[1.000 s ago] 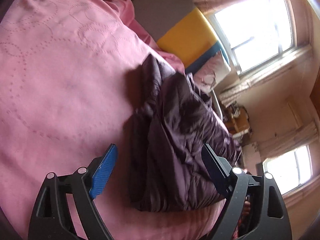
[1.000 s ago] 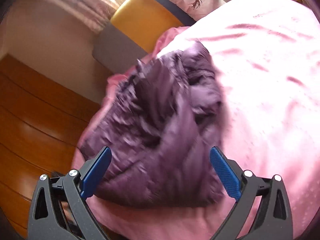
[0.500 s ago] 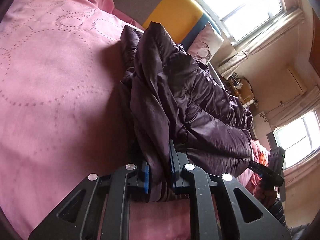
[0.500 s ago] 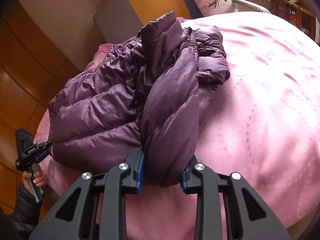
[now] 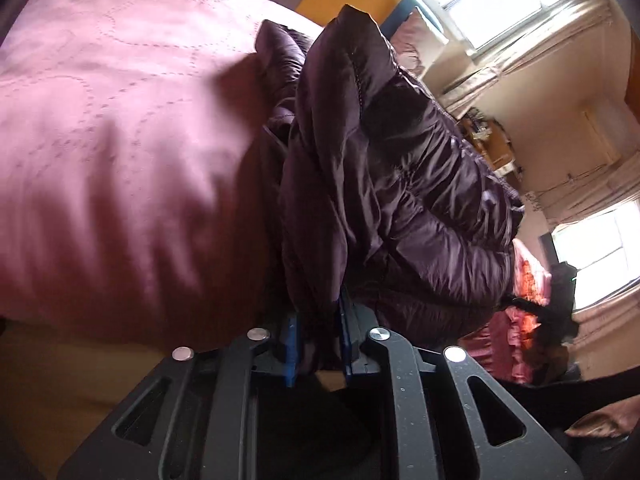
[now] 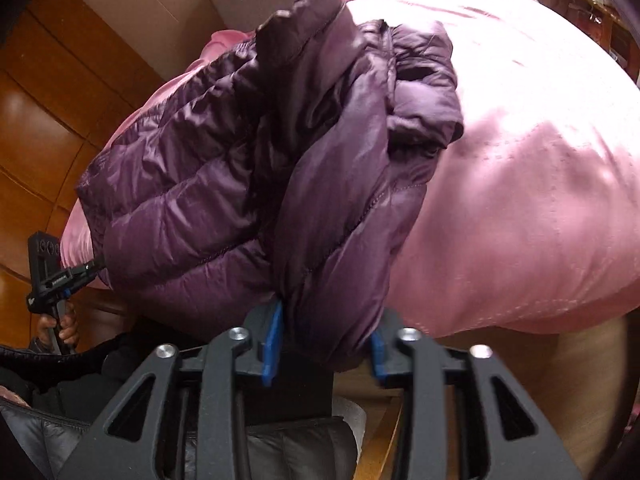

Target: Fold large clothes

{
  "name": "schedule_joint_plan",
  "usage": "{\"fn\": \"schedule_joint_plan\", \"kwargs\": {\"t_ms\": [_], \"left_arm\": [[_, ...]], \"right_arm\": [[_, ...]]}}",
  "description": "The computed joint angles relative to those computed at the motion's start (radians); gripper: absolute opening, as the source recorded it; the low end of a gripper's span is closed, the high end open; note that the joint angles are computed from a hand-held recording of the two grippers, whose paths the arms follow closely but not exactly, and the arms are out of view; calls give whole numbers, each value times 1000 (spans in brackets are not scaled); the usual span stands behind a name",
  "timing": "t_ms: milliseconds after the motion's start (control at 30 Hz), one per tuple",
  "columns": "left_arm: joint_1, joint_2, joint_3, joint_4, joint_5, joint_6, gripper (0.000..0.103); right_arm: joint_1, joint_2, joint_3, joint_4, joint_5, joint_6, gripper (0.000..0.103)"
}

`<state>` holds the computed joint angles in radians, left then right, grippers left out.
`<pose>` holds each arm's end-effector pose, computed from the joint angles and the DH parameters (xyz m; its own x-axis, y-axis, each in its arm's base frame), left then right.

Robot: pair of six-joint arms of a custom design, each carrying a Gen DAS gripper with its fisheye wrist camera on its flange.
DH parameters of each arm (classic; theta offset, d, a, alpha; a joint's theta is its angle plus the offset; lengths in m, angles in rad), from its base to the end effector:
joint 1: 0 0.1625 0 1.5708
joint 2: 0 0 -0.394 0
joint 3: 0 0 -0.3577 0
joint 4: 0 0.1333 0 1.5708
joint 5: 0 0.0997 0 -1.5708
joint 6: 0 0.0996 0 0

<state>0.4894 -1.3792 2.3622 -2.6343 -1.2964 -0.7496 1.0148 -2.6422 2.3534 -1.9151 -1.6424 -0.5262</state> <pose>-0.2605 -0.3203 0.1641 -0.9447 0.2951 -0.1429 0.3225 0.9149 -0.2429 0.0353 -0.1822 0.4320 -0.9270 0.1424 0.3470 -0.0463 0.8746 -0.4826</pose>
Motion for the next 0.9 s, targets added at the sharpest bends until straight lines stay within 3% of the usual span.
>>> {"fn": "schedule_joint_plan", "kwargs": {"t_ms": [67, 133, 233, 300, 400, 433, 467, 500, 567, 633, 700, 900], "left_arm": [[-21, -16, -9, 18, 56, 4, 43], [-34, -20, -21, 2, 112, 17, 58], [-10, 4, -62, -39, 152, 80, 58], [-2, 21, -74, -75, 163, 117, 66], [18, 69, -107, -116, 162, 168, 67], [23, 87, -122, -124, 155, 188, 63], [23, 99, -131, -126, 152, 212, 37], [17, 94, -140, -93, 163, 239, 22], [-17, 103, -145, -63, 207, 259, 4], [-29, 107, -157, -56, 232, 280, 2], [-56, 74, -146, -55, 252, 275, 2], [-63, 103, -209, -112, 309, 354, 2]], "right_arm": [[34, 21, -6, -85, 17, 27, 60], [135, 87, -5, -246, -50, 76, 72], [169, 176, -1, -440, -66, 66, 76], [158, 215, -4, -486, -56, 38, 76], [227, 317, -5, -569, -125, 51, 73], [230, 332, -12, -568, -129, 48, 66], [237, 340, -16, -570, -142, 45, 55], [270, 364, -16, -593, -175, 49, 48], [337, 406, -10, -637, -244, 69, 18], [385, 394, 2, -638, -271, 100, 10], [451, 388, -1, -652, -310, 134, 8], [507, 370, -58, -673, -260, 195, 8]]}}
